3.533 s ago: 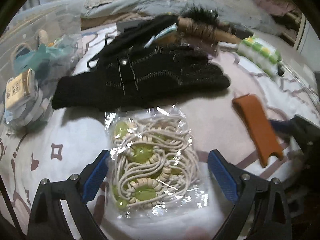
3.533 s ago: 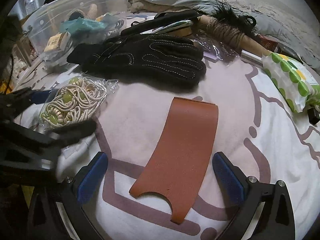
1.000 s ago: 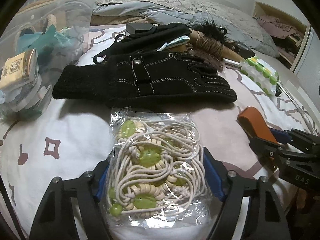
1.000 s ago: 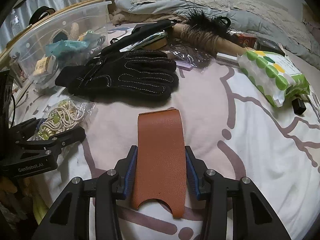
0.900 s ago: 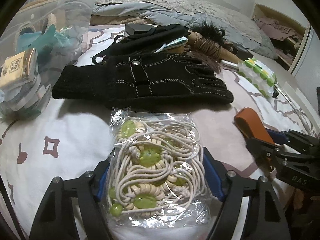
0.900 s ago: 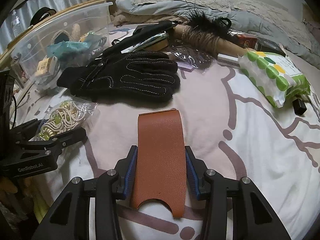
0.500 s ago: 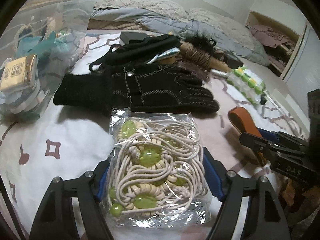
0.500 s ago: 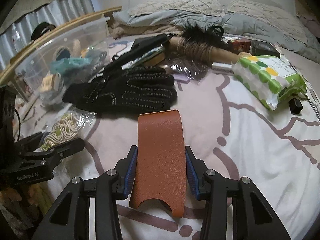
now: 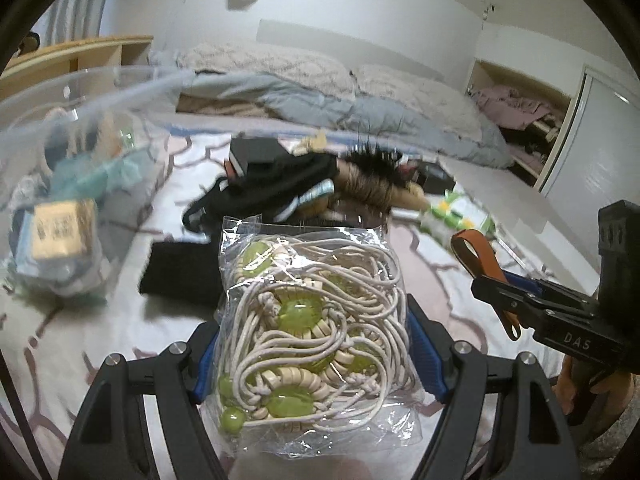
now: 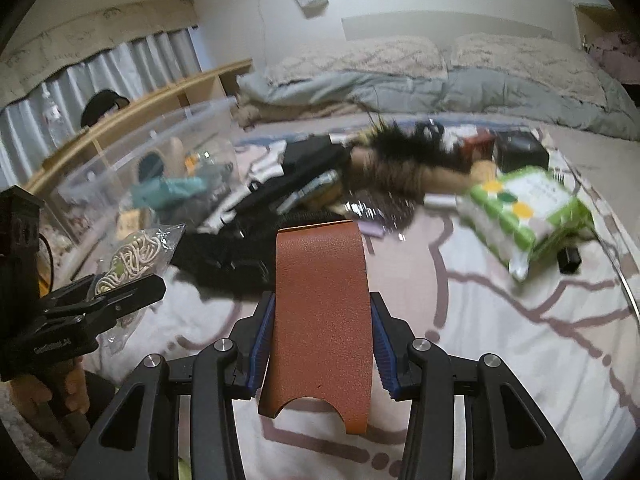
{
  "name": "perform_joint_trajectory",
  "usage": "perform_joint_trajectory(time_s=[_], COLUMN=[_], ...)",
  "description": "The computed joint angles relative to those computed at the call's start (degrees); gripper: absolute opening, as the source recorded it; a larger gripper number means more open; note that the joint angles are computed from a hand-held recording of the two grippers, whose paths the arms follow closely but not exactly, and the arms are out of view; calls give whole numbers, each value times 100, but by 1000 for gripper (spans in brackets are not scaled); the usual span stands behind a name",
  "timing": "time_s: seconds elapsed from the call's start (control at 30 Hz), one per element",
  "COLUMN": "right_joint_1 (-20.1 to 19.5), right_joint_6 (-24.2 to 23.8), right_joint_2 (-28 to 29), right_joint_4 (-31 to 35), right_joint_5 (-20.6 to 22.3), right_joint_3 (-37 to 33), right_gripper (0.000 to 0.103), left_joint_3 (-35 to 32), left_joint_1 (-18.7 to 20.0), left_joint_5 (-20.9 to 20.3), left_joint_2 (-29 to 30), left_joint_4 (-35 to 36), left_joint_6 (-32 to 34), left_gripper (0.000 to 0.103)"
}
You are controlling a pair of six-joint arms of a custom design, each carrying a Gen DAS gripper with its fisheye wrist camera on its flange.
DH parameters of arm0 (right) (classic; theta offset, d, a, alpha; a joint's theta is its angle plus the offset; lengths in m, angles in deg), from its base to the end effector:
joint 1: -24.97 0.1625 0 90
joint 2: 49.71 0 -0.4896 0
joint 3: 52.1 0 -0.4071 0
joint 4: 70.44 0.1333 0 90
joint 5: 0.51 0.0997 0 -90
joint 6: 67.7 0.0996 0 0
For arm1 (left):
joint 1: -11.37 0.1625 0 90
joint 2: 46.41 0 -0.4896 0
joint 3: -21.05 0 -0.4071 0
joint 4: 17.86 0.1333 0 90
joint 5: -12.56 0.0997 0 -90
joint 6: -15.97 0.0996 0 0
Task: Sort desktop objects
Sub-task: 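Carry the cord bag in the left gripper and leather strip in the right toward the box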
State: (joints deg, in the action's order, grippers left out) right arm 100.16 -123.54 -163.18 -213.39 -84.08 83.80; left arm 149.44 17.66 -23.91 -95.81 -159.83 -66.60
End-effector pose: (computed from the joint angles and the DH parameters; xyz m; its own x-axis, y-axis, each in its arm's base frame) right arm 0.0585 -0.3438 0.4216 -0.7298 -0.5774 0.3661 -0.6833 0.6323 -0.3650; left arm -0.4322 -0.2623 0.0366 -0.8395 -0.0152 -0.5431 0.4100 0.6382 -0.6516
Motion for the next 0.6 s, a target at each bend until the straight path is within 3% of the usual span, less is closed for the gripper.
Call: perform_joint_trajectory(time_s=[0.2,0.6], right_joint_1=[436,1600], right_joint_6=[236,775], right_joint_2=[45,504], right_joint_4=[342,292], right_joint_5=[267,412], right_joint_3=[-268,-663], right_gripper=[45,45], left_joint_3=[-121,-395], left_joint_1=[-48,-92], left_joint_5=[405,1179], left_joint_2=[-435,-1364], left_joint_4=[746,2578], left_joint_6=[-92,-555], left_gripper=[77,77])
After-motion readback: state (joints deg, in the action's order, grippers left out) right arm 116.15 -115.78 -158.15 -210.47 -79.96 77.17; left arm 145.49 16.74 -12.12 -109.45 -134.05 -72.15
